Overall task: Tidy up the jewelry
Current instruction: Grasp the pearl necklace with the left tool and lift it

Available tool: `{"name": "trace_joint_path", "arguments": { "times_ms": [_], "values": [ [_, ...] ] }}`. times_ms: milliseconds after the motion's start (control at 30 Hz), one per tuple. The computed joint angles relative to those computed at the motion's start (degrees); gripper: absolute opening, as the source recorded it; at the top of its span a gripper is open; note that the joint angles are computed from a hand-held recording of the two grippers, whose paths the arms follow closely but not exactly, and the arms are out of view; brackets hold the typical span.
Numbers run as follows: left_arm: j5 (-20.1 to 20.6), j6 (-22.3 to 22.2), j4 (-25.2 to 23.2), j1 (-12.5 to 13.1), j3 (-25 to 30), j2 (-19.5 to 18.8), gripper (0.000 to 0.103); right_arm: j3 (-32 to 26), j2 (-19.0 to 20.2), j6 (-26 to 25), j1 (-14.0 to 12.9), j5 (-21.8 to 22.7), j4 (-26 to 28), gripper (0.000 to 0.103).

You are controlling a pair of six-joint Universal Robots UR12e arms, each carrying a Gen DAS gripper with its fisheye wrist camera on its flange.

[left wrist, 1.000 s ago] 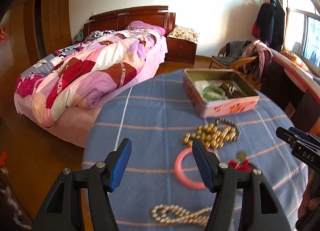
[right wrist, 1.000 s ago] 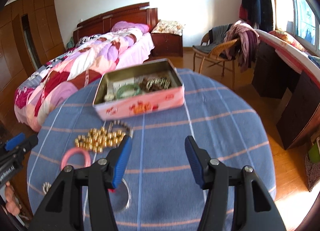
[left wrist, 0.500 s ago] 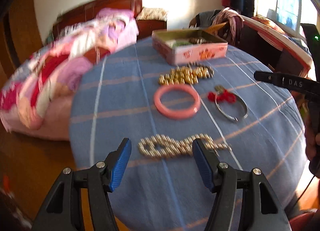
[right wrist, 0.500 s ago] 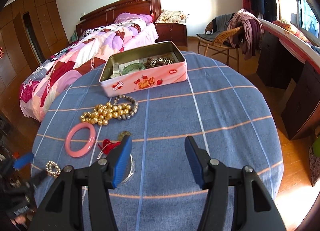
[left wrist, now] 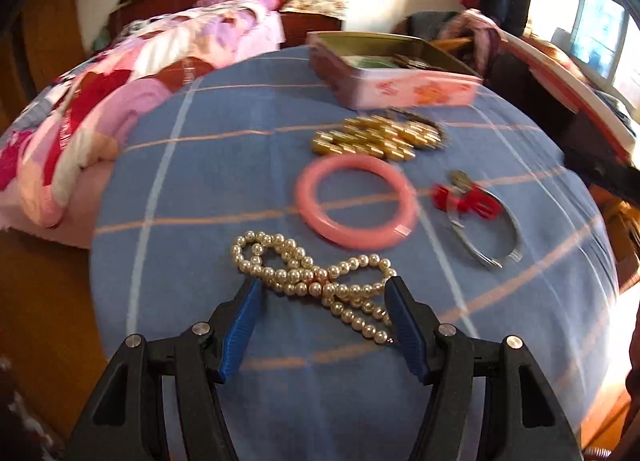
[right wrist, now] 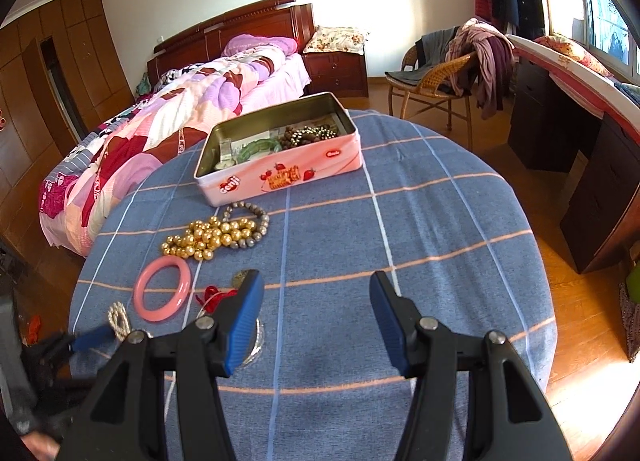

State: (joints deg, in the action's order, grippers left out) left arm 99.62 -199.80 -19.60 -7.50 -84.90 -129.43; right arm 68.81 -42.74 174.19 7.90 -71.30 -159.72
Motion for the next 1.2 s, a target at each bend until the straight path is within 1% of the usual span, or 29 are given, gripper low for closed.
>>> {"name": "trace_joint_path", "arguments": {
  "times_ms": [67,167,200,233,300,333,433,467,533,567,600,633,667,733,833,900,933,967,1033,1067,1133,1200],
  "values": [
    [-1.2,-3.1,1.1,0.8,-0.7,0.6,0.063,-0.3,0.2,0.3,-0.1,0.1,0.3,0.059],
    [-4.6,-6.6,3.3,1.7,-2.1,1.5,0.063,-0.9,0.5,0.4,-0.1,0.6,1.4,0.059],
    [-4.4,-7.2,3.3,1.8,-2.3,1.6,0.063,-1.2,0.7,0.3,0.0,0.6,1.9,0.059],
    [-3.4,-8.3,2.3,1.7,-2.1,1.6,0.063,-1.4,0.8,0.2,0.1,0.6,2.2,0.059],
    [-3.0,-10.4,1.0,1.6,-1.5,1.1,0.063,-1.8,1.1,0.1,0.2,0.9,2.9,0.059],
    [-2.1,-11.5,0.5,1.4,-1.0,0.8,0.063,-1.9,1.1,0.0,0.3,1.1,3.3,0.059],
    [0.6,-12.9,-2.8,0.7,1.6,-0.5,0.063,-1.8,1.1,-0.9,0.5,1.2,3.3,0.059],
    [2.1,-12.6,-4.0,0.3,2.6,-0.9,0.063,-1.7,1.1,-1.2,0.5,1.2,3.3,0.059],
    [3.8,-11.1,-5.5,0.1,3.9,-1.6,0.063,-1.8,1.1,-1.0,0.5,1.0,3.3,0.059],
    [4.8,-9.2,-5.5,-0.2,4.6,-2.1,0.052,-1.9,1.2,-0.8,0.4,1.0,3.6,0.059],
    [6.4,-6.4,-5.6,-0.5,5.2,-2.5,0.040,-2.1,1.3,-0.4,0.3,1.0,3.9,0.059],
    [6.3,-4.2,-5.2,-0.5,5.2,-2.6,0.018,-2.3,1.4,-0.1,0.2,1.1,4.4,0.059],
    [3.8,-2.3,-3.7,-0.1,4.6,-2.4,0.015,-2.5,1.5,0.0,0.1,1.3,4.9,0.059],
    [1.8,-1.8,-2.3,0.6,3.5,-2.0,0.012,-2.7,1.6,0.1,-0.1,1.9,5.8,0.059],
    [-1.0,-2.4,0.1,1.5,1.9,-1.3,0.012,-2.7,1.6,-0.4,0.0,2.6,6.5,0.059],
    [-1.5,-2.6,2.7,1.8,0.4,-0.7,0.010,-2.9,1.7,-1.0,0.1,3.4,7.3,0.058],
    [-1.5,-2.4,3.8,1.7,0.0,-0.4,0.005,-3.1,1.7,-1.2,0.1,3.8,7.7,0.057],
    [-1.4,-2.2,5.0,1.7,-0.5,-0.1,0.005,-3.2,1.8,-1.5,0.2,4.4,8.2,0.056],
    [-0.6,-1.7,7.3,1.5,-0.9,0.3,0.005,-3.5,1.9,-2.4,0.4,5.2,9.1,0.048],
    [-0.5,-1.4,8.4,1.5,-1.1,0.5,0.005,-3.5,1.9,-3.2,0.5,5.8,9.7,0.046],
    [-1.1,-1.6,9.3,1.6,-0.7,0.4,0.005,-3.4,1.7,-5.4,0.8,7.0,10.8,0.035],
    [-1.3,-1.6,9.7,1.5,-0.6,0.4,0.005,-3.2,1.6,-6.9,1.1,8.3,12.3,0.028]
  ]
}}
